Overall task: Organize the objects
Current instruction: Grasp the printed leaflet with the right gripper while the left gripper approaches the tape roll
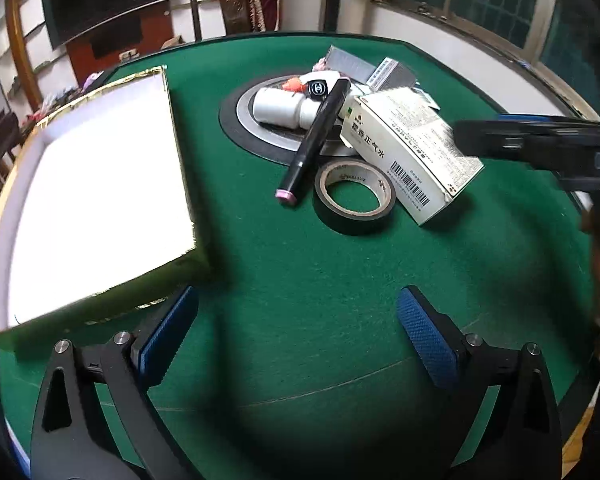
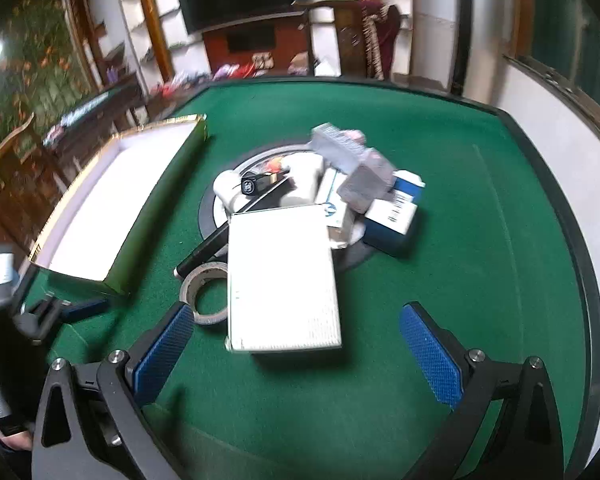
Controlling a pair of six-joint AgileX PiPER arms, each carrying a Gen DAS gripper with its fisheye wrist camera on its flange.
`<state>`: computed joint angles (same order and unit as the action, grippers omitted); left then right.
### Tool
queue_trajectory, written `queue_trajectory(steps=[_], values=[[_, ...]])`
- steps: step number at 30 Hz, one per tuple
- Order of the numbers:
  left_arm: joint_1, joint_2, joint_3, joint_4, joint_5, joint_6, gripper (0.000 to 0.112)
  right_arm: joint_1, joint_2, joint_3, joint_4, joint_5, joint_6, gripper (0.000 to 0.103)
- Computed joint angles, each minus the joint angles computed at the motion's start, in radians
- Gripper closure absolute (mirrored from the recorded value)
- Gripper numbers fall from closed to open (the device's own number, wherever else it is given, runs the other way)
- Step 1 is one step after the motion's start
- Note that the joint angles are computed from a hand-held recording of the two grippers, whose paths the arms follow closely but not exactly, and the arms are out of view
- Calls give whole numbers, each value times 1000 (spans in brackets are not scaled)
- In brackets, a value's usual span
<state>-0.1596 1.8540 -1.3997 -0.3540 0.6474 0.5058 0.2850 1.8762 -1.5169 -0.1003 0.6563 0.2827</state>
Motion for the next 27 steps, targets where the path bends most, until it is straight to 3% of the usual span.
queue_trajectory(steps=[2, 5, 8, 9, 11, 12, 13, 15, 19, 24, 27], values=[[18, 5, -15, -30, 21, 47, 12, 11, 58, -73, -16, 42, 2, 0], [9, -14, -4, -18, 17, 56, 12, 40, 173, -225, -88, 170, 39, 0], [16, -14, -15, -73, 37, 114, 12, 60, 235, -282, -157, 215, 87, 2], [19, -9, -22, -92, 49, 138, 15, 63, 225, -247, -189, 179, 121, 5], [12, 14, -59, -98, 82, 157, 27, 33, 166, -133, -151, 58, 116, 33], [5, 34, -89, -95, 106, 160, 39, 20, 153, -112, -141, 49, 111, 33], [-1, 56, -124, -92, 137, 157, 42, 9, 123, -67, -169, 13, 133, 33], [-9, 91, -177, -104, 175, 159, 42, -19, 64, 20, -186, -65, 169, 33], [-47, 121, -240, -40, 176, 116, 42, -102, -29, 145, -25, -193, 88, 33], [-84, 163, -310, 19, 180, 75, 42, -137, -32, 139, 81, -213, 2, 33], [-103, 203, -359, 74, 187, 41, 50, -137, -28, 128, 118, -211, -21, 33]])
